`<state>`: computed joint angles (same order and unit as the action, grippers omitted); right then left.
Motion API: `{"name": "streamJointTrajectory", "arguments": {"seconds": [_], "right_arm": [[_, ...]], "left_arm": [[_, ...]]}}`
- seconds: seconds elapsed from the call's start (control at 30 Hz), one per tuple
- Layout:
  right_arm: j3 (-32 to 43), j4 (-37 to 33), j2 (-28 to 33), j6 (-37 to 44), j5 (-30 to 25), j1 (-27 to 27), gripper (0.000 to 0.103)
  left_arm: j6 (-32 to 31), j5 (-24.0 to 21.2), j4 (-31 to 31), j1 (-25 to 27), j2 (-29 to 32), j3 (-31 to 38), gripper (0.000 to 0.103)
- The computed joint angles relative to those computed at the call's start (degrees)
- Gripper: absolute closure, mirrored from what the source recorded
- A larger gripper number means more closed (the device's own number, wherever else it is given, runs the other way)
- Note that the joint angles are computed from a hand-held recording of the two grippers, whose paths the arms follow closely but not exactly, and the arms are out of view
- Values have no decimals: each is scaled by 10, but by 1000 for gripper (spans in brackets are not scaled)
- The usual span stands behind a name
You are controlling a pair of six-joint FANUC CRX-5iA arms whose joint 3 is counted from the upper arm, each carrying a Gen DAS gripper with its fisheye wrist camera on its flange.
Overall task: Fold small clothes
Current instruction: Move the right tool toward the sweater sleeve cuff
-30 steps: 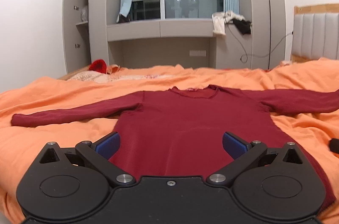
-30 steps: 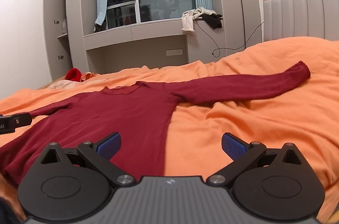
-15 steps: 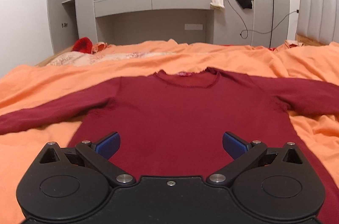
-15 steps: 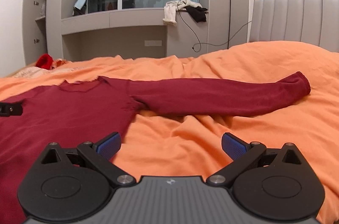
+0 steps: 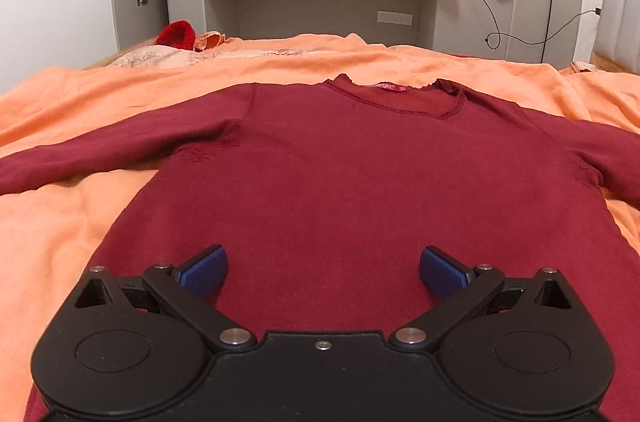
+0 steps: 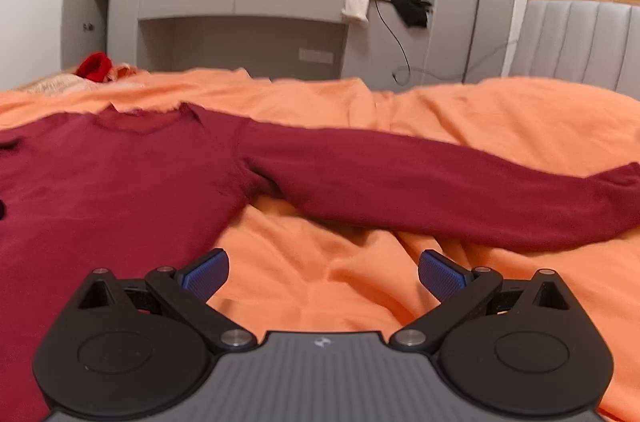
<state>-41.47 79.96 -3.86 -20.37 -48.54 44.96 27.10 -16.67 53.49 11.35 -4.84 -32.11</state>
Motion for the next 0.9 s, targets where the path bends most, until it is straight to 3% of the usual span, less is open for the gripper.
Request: {"name": "streamJointTrajectory", "arguments": {"seconds": [0.13, 0.33, 0.47, 0.6, 0.73, 0.8, 0.9], "right_arm": [[-9, -12, -17, -20, 37, -26, 0], [-10, -26, -13, -8, 25, -42, 0], [-22, 14, -15, -33, 31, -63, 0], [-64, 168, -30, -170, 26, -121, 0], [-101, 276, -54, -322, -6, -180, 0], [-114, 288, -64, -375, -24, -198, 0], [-122, 261, -83, -372, -6, -215, 0]], "left_arm": [[-12, 15, 3, -7, -1, -6, 0], [-8, 18, -4, -8, -1, -7, 0], [3, 20, -20, -8, 3, -3, 0], [-3, 28, -18, -12, 2, -7, 0], [-5, 28, -16, -12, 2, -7, 0], [-6, 28, -14, -13, 2, -8, 0], [-7, 29, -13, -13, 2, -9, 0]]}}
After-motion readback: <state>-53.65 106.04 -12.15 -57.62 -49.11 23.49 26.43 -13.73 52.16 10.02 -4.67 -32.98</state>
